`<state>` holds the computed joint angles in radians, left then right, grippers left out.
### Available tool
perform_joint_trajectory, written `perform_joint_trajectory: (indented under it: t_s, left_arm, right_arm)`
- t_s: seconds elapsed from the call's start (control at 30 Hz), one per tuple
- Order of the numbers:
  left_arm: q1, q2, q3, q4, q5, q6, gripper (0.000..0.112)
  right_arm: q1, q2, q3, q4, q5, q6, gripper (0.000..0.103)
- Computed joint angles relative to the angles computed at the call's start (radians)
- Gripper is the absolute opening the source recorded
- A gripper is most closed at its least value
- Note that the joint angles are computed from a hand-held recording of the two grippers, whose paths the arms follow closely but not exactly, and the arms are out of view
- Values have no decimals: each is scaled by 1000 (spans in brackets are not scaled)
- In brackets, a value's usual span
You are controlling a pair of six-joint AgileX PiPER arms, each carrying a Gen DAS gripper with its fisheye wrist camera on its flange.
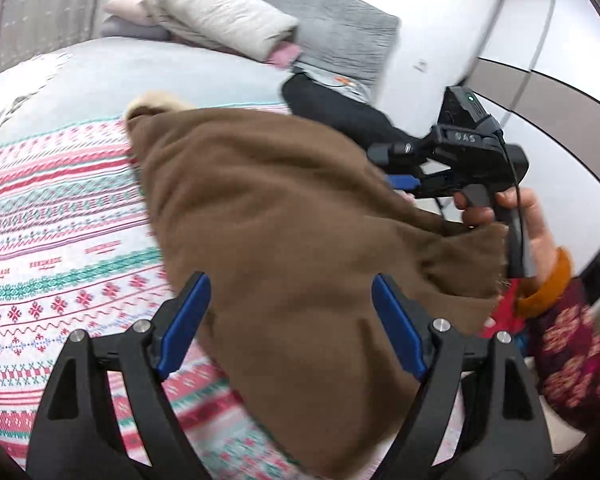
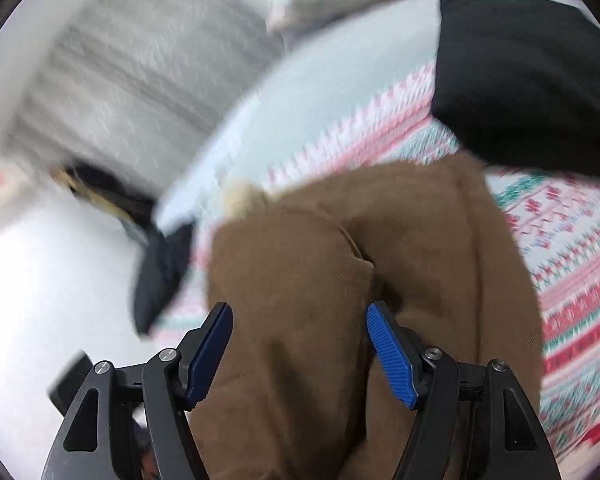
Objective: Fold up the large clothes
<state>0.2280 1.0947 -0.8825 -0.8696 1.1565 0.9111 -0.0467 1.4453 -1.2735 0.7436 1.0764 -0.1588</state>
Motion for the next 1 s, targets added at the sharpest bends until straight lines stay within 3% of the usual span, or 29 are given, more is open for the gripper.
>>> perform_joint_trajectory:
  t_s: [0.03,0.07,0.1,0.13,0.23,0.3,0.4,0.53,0.6,0.67,0.7,0.77,1.0]
  left_arm:
    - [-4,8,19,7,-32,2,83]
    - [-25,18,35,27,-70,-15,83]
    - [-40,28,45,39,-92,-32,83]
    - [-49,29,45,37,-102,-42,83]
    - [-55,-23,51,15,-101,-34,83]
    - [-49,-65,42,-7,-58,-23,83]
    - [-107,-99,54,12,-50,-40,83]
    - [-221,-69,106,27,-136,-94,89]
    - [-208,-60,101,27,-117,-114,92]
    - [-162,-27,67,27,-56,-117,92]
    - [-139,-12,47,32,-31,-121,92]
    - [-118,21,16,51,-6,-139,92]
    - [-78,157,-57,51,54,-221,93]
  right_arm:
    - [46,79,-81,-80,39,65,67]
    - [75,121,-131,-120,66,106,42]
    - [97,151,-169,-137,82,124,27]
    - [107,153,-191,-135,81,130,19]
    - [96,30,-190,-79,12,93,14]
    - [58,-56,-164,-53,-5,77,14]
    - [-19,-145,-40,-171,-69,95,14]
    - [-118,-75,180,-168,-120,10,25]
    - [-156,-86,231,-82,-143,-68,29]
    - [-159,-123,229,-100,-141,-50,46]
    - [-135,-144,209,-169,-139,1,52]
    - [-89,-174,175,-290,-114,92,74]
    - [-224,-148,208,-85,65,-122,81]
